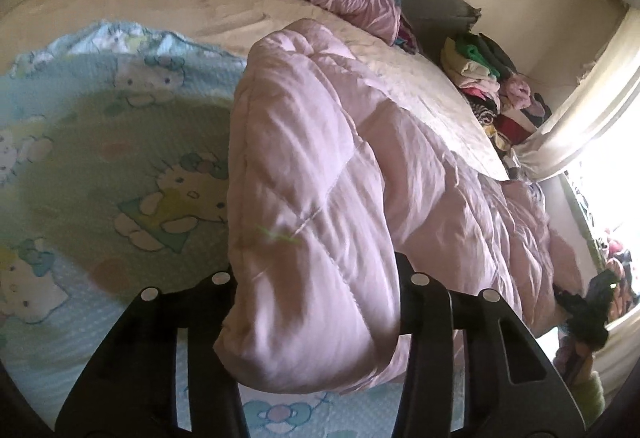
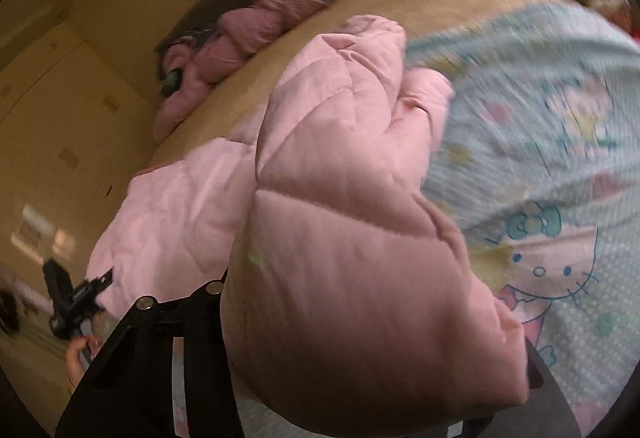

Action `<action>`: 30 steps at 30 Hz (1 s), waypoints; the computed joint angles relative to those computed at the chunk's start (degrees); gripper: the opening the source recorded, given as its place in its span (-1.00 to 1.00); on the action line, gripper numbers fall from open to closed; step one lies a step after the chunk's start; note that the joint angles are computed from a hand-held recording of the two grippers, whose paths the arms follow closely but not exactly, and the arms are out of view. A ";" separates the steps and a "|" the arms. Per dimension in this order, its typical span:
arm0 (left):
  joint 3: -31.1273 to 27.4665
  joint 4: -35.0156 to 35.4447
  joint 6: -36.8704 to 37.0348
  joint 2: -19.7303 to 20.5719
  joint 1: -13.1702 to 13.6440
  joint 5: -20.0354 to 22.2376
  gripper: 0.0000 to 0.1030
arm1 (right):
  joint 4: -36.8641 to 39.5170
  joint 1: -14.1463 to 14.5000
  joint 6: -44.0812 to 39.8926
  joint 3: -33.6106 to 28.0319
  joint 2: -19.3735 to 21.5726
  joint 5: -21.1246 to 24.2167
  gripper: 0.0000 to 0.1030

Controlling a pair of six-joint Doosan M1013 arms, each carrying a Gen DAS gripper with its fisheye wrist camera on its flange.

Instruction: Fold large clothes

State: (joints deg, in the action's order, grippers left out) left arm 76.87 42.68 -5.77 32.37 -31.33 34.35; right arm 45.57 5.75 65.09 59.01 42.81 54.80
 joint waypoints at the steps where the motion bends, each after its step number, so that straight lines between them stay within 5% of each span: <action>1: 0.30 0.70 -0.75 -0.29 -0.19 0.05 -0.32 | 1.03 0.10 -1.88 0.95 -0.80 -0.47 -0.13; 14: 4.09 7.05 -7.63 -3.72 -3.23 3.47 -0.32 | 6.36 1.56 -14.98 10.12 -8.86 -2.04 -0.17; 30: 7.89 10.93 -13.68 -5.37 -6.39 6.08 -0.30 | 9.51 -0.83 -10.77 16.16 -10.43 -2.06 -0.18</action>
State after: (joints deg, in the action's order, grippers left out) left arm 84.76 53.60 -19.45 27.00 -37.71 40.44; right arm 55.08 4.92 54.32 75.17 32.38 52.74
